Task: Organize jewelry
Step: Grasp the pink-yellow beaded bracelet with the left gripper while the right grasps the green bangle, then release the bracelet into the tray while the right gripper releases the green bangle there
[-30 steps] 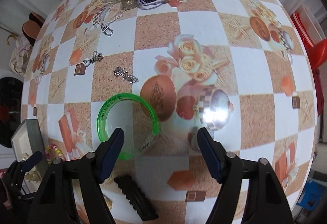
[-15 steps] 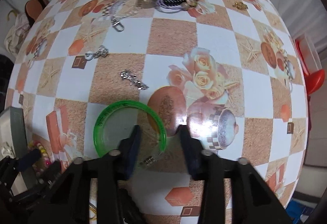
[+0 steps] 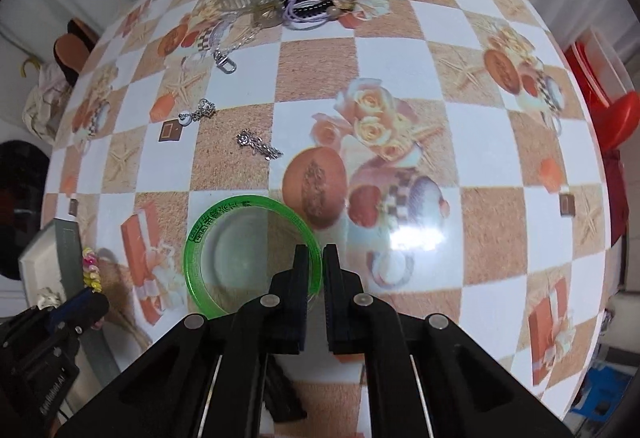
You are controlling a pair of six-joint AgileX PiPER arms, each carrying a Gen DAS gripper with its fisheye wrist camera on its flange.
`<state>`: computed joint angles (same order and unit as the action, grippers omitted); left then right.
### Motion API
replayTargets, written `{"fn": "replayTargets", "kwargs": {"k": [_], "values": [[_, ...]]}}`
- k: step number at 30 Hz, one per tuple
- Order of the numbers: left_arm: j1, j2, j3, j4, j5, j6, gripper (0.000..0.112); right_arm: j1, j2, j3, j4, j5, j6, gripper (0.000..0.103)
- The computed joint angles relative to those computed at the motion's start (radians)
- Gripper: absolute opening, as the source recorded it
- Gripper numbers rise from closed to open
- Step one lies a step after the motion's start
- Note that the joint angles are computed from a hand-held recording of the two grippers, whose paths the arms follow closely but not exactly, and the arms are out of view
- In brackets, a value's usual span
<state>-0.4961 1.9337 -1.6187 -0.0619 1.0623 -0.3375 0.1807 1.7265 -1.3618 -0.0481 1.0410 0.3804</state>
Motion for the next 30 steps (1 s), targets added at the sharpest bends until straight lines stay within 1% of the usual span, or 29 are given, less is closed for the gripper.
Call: {"fn": "replayTargets", "kwargs": {"k": [3, 4, 6, 14, 24, 30], "values": [[0.013, -0.026, -0.002, -0.012, 0.006, 0.025, 0.014, -0.026, -0.056, 0.037, 0.030, 0.011, -0.014, 0.007], [0.010, -0.038, 0.000, -0.013, 0.005, 0.025, 0.014, -0.023, -0.089, 0.076, 0.033, 0.004, -0.008, 0.007], [0.014, -0.079, 0.036, -0.018, -0.004, 0.033, 0.014, -0.011, -0.101, 0.076, 0.035, 0.014, 0.011, 0.007], [0.040, -0.207, 0.113, -0.024, 0.013, 0.048, 0.014, -0.009, -0.201, 0.101, 0.062, 0.082, 0.019, 0.007], [0.098, -0.386, 0.283, -0.027, 0.027, 0.056, 0.014, 0.113, -0.211, 0.046, 0.058, 0.133, 0.090, 0.007], [0.178, -0.508, 0.405, -0.030, 0.039, 0.070, 0.014, 0.232, -0.170, -0.024, 0.050, 0.160, 0.132, 0.007]]}}
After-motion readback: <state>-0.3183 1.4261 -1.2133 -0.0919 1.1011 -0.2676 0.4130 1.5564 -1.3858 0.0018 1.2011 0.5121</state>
